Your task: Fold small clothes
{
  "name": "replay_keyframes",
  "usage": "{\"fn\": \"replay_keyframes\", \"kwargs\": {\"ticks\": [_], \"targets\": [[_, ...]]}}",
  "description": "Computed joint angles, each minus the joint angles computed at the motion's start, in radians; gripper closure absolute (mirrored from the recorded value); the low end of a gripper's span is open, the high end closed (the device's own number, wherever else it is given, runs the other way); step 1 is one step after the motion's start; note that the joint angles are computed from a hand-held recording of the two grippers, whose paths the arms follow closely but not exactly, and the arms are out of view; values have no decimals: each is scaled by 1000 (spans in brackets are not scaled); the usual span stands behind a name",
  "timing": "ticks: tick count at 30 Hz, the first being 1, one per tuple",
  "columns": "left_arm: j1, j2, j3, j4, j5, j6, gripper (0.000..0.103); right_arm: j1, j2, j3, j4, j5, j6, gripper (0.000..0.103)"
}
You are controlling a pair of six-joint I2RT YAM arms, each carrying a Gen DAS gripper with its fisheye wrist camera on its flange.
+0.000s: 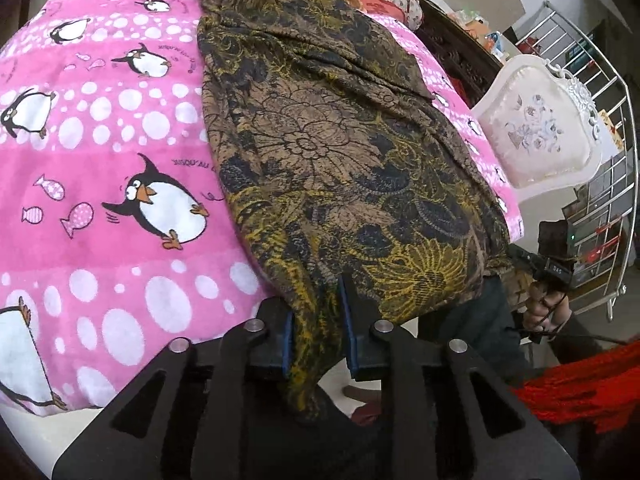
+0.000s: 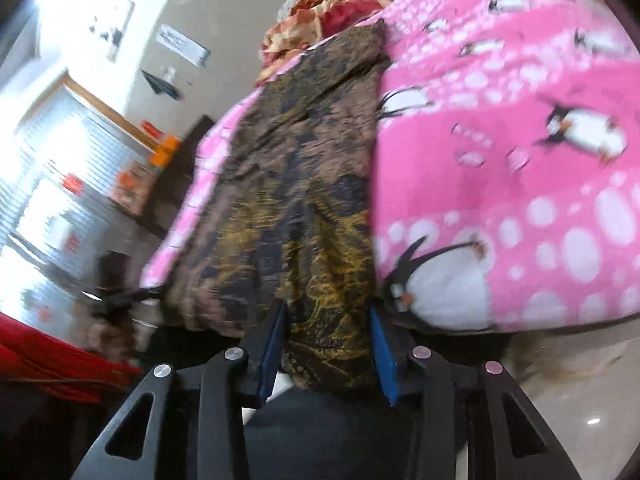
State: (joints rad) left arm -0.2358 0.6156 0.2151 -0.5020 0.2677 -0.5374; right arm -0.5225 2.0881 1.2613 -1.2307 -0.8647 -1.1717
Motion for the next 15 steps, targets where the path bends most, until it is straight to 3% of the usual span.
{"fn": "replay_keyframes", "kwargs": {"ticks": [4, 5, 7, 8, 12, 13, 14, 15], "targets": [[-33, -26, 12, -25, -29, 4, 85, -8, 38, 55, -175, -65, -161, 64], [-32, -8, 9, -14, -29, 4, 85, -3, 33, 54, -170, -73, -152, 64], [-19, 20, 1, 8, -14, 6, 85, 23, -9, 11, -40, -55, -43, 64], [-20, 23, -1, 15, -16, 0, 81, 38, -5, 6, -13, -45, -6, 64], [-7, 16, -4, 31, -8, -20, 77, 65, -27, -14, -17, -36, -36, 64], [-4, 26, -2, 35, -8, -28, 89, 69, -45, -23, -3, -27, -36, 64], [-18, 26, 7, 25, -44, -36, 99, 80, -76, -48, 24, -23, -25, 82], [-21, -1, 13, 7, -63, -41, 99, 86, -92, -57, 29, -21, -25, 96]]}}
